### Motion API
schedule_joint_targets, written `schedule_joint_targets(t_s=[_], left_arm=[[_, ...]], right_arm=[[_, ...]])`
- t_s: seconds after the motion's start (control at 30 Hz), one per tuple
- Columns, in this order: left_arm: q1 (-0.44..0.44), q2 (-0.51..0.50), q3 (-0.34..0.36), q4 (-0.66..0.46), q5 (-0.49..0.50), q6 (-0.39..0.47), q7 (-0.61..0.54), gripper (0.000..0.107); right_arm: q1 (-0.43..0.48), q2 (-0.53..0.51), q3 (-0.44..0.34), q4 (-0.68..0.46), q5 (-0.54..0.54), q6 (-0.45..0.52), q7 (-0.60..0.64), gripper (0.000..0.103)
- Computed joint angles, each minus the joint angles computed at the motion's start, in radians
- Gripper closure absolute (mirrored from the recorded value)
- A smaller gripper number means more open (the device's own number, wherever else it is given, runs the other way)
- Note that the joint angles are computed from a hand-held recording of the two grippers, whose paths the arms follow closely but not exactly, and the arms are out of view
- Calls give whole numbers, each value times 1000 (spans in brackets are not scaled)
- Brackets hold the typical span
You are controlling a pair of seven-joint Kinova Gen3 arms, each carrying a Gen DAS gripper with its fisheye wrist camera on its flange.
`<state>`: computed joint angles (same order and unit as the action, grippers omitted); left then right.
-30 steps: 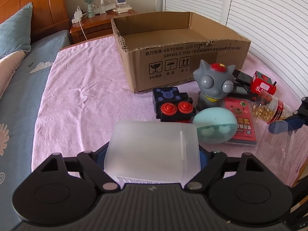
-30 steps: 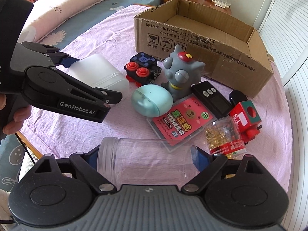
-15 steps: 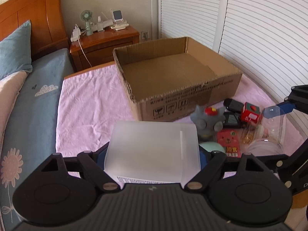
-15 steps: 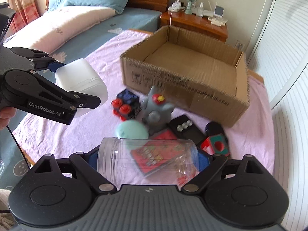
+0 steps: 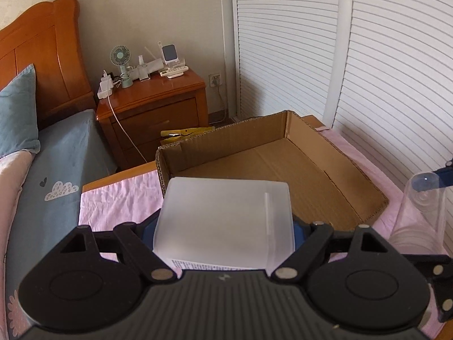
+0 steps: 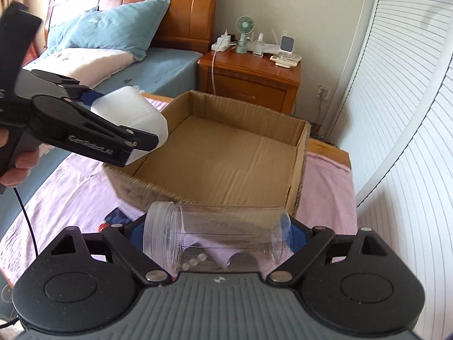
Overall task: Organize rigid objects
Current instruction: 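Carry both into the cardboard box, left tool releasing the white container while right tool releases the clear jar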
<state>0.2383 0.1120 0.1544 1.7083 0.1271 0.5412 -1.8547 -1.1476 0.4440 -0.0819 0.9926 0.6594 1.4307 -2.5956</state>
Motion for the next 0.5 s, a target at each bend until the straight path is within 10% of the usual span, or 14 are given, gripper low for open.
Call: schedule_joint_targets(t_s=[0.5], left_arm=[[93,203,-48,-174,-202,-12,279,21]], right_arm=[[94,1,8,16,-38,-45,45,9]])
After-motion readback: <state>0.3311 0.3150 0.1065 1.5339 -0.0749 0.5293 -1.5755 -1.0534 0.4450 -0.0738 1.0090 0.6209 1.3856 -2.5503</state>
